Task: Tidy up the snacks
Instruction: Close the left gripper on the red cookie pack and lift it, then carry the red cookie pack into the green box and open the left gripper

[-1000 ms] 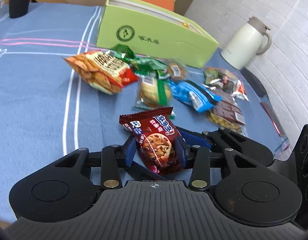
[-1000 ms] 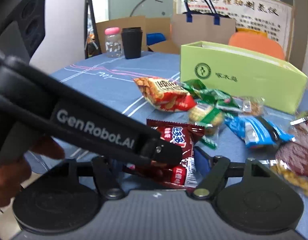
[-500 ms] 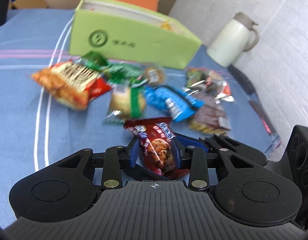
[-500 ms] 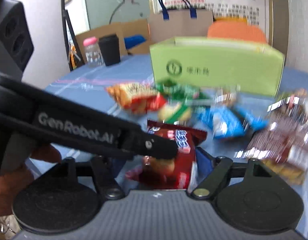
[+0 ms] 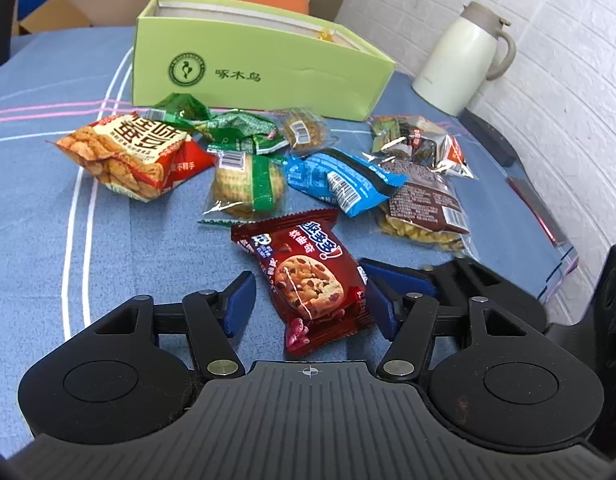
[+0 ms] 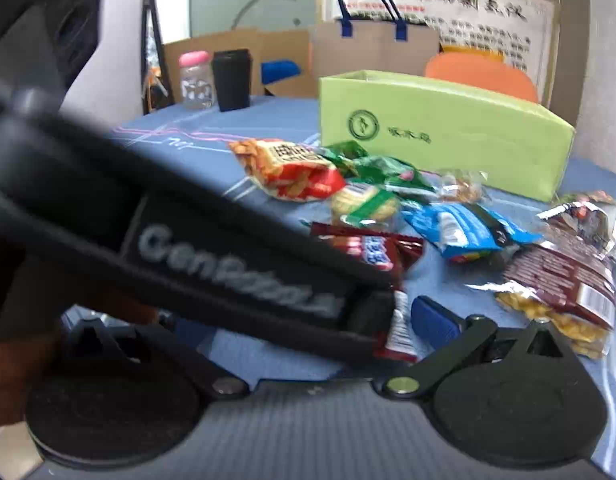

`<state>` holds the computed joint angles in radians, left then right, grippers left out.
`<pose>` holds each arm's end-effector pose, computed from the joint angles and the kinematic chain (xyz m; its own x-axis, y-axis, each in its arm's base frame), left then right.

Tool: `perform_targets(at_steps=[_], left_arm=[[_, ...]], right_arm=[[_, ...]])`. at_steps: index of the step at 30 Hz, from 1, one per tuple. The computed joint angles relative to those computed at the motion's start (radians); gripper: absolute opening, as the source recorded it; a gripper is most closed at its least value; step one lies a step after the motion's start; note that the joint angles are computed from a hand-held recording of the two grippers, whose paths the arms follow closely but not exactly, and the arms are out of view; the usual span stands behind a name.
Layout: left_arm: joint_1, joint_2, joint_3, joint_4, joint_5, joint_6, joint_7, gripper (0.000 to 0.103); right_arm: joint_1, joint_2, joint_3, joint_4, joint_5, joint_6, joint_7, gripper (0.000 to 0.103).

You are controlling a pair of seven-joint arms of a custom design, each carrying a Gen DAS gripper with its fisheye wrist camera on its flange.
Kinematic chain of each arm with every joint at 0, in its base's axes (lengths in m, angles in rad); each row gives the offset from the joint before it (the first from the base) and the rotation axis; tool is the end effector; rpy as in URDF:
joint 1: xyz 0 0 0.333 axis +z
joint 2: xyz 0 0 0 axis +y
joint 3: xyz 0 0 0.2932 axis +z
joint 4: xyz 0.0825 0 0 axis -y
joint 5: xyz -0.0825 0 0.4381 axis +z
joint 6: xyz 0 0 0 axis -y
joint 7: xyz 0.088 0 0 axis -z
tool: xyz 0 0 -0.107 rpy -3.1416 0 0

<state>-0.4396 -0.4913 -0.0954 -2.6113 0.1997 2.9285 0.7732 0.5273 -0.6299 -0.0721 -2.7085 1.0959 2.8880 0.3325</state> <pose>0.4142 -0.2603 0.4592 -0.0604 -0.9350 0.3494 -0.7457 -0.1904 -0.6384 0.4178 0.1485 0.4370 0.6752 -0.7363 -0.0446 -0.4395 -0.3530 -0.8260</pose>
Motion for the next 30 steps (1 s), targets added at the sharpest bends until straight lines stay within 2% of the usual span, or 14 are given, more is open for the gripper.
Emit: perform_targets(at_steps=[2,3,5,6,7,8,10,13,15,17,20,23,26,30], left_arm=[[-0.024,0.002,0.026,-0.005,-0.024,0.013,0.014,0.036],[-0.013,0.004,0.014,-0.007,-0.021,0.025,0.001,0.036],[0.006,0.007,-0.008,-0.002,0.001,0.021,-0.011,0.036],[0.014,0.008,-0.018,0.001,0.012,0.016,-0.018,0.025],[0.008,0.009,-0.013,0.000,0.013,0.015,-0.007,0.023],[0.036,0.001,-0.044,0.001,0.040,-0.002,-0.033,0.020],[0.040,-0.018,-0.050,-0.005,0.047,-0.012,-0.056,0.017],[0.045,-0.039,-0.052,-0.004,0.056,0.010,-0.092,0.017],[0.055,-0.039,-0.048,0.017,0.071,0.023,-0.103,0.018],[0.068,-0.023,-0.038,0.055,0.089,0.031,-0.096,0.018],[0.083,0.038,-0.003,0.147,0.096,0.037,-0.061,0.018],[0.106,0.141,0.027,0.284,0.086,0.040,0.000,0.018],[0.156,0.272,0.021,0.452,0.083,0.006,0.056,0.018],[0.181,0.463,0.022,0.672,-0.059,-0.060,0.213,0.017]], right_arm=[[-0.007,0.009,0.012,-0.003,-0.011,0.016,0.008,0.102],[-0.010,0.019,0.010,0.002,-0.020,-0.001,0.019,0.102],[0.033,0.014,-0.021,-0.003,0.031,0.024,-0.049,0.100],[0.032,0.007,-0.018,-0.007,0.035,0.021,-0.051,0.097],[0.028,-0.005,0.001,-0.017,0.037,0.053,-0.046,0.081],[0.020,-0.020,0.005,-0.024,0.026,0.047,-0.035,0.076],[0.005,-0.043,0.004,-0.027,-0.002,0.021,-0.012,0.076],[0.032,-0.060,0.010,-0.024,-0.008,0.093,-0.043,0.076],[0.078,-0.036,-0.031,0.018,0.005,0.131,-0.092,0.077],[0.133,0.016,-0.083,0.090,0.033,0.155,-0.161,0.077],[0.195,0.138,-0.151,0.251,0.119,0.148,-0.298,0.077],[0.207,0.310,-0.183,0.453,0.193,0.100,-0.391,0.078],[0.159,0.491,-0.179,0.649,0.168,0.016,-0.341,0.078],[0.076,0.676,-0.165,0.841,0.072,-0.099,-0.169,0.078]])
